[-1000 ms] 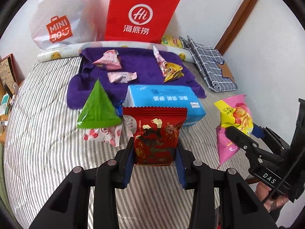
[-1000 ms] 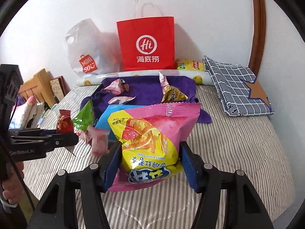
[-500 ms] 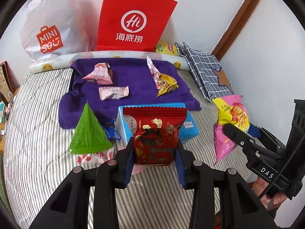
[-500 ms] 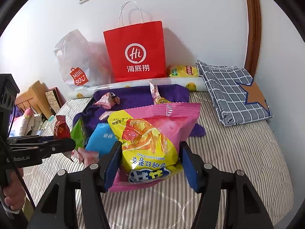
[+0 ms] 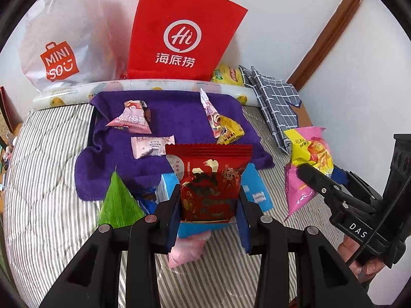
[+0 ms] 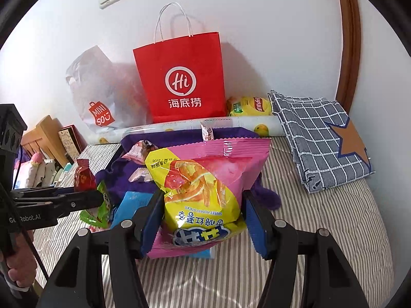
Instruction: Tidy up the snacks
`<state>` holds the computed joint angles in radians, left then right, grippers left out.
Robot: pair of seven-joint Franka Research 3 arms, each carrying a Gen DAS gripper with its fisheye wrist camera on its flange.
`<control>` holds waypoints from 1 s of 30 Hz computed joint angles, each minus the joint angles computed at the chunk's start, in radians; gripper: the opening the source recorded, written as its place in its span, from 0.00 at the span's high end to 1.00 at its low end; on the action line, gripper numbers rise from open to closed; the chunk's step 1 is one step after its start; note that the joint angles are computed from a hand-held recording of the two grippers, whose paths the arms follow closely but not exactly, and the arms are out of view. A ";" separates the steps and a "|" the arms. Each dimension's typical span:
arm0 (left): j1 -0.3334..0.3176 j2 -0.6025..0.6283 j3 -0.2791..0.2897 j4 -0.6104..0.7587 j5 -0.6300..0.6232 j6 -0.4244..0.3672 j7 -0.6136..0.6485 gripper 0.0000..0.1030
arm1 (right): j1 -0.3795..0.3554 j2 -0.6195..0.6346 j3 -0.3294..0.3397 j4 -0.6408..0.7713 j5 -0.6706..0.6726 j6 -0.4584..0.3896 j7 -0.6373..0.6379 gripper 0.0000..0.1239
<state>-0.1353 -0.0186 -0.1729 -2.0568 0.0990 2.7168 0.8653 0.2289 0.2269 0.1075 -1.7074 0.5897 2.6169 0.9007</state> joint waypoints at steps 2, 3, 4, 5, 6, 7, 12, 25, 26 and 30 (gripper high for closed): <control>0.003 0.020 0.003 0.022 -0.010 -0.006 0.012 0.63 | 0.000 0.020 0.000 0.024 -0.003 -0.006 0.003 0.53; 0.005 0.028 0.004 0.031 -0.012 -0.008 0.016 0.63 | 0.000 0.028 0.000 0.036 -0.005 -0.011 0.006 0.53; 0.006 0.033 0.004 0.037 -0.011 -0.010 0.017 0.63 | -0.001 0.042 0.000 0.053 -0.007 -0.016 0.010 0.53; 0.009 0.044 0.005 0.050 -0.010 -0.013 0.020 0.63 | -0.001 0.052 0.001 0.066 -0.011 -0.019 0.013 0.53; 0.011 0.050 0.005 0.056 -0.013 -0.013 0.024 0.63 | -0.001 0.063 0.001 0.080 -0.015 -0.021 0.016 0.53; 0.011 0.050 0.004 0.057 -0.014 -0.014 0.026 0.63 | -0.001 0.075 0.002 0.095 -0.020 -0.025 0.022 0.53; 0.022 0.096 0.006 0.113 -0.012 -0.030 0.046 0.63 | -0.002 0.129 0.002 0.162 -0.047 -0.035 0.056 0.53; 0.067 0.137 0.027 0.144 -0.017 -0.034 0.042 0.63 | 0.005 0.284 0.000 0.379 -0.150 -0.057 0.164 0.53; 0.071 0.137 0.029 0.144 -0.017 -0.036 0.040 0.63 | 0.006 0.296 0.002 0.399 -0.153 -0.062 0.170 0.53; 0.087 0.141 0.038 0.147 -0.008 -0.047 0.023 0.63 | 0.013 0.358 0.015 0.500 -0.163 -0.097 0.190 0.53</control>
